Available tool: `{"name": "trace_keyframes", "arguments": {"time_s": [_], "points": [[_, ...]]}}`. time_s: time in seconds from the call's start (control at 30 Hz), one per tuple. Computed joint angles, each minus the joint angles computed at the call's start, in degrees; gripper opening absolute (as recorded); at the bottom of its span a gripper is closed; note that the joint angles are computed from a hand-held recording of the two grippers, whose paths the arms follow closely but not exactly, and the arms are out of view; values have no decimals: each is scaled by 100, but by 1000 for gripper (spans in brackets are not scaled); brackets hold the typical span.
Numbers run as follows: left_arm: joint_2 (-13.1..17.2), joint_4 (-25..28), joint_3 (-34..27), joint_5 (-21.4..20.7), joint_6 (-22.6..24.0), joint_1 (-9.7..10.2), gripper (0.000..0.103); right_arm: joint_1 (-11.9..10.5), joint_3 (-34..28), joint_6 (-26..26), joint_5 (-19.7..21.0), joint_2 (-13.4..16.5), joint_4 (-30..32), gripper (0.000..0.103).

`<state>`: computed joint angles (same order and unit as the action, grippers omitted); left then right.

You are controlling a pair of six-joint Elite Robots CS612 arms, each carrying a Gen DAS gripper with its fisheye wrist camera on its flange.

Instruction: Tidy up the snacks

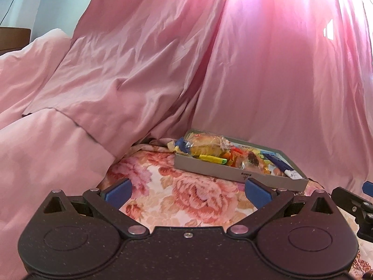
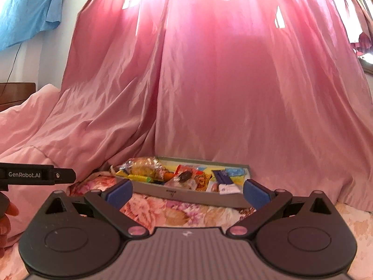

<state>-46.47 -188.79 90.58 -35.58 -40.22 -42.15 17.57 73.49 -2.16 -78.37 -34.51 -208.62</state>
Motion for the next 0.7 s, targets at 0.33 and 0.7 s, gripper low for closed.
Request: {"name": "trace_keyframes", "arguments": {"time_s": [0.33,0.7], "points": [[29,-361,185,134,102,-74,102,36,227,44,-135,-99,-3,103],[-171,-190,758,-328,-213,-206,102,121,843,296,-393,-410,254,103]]}}
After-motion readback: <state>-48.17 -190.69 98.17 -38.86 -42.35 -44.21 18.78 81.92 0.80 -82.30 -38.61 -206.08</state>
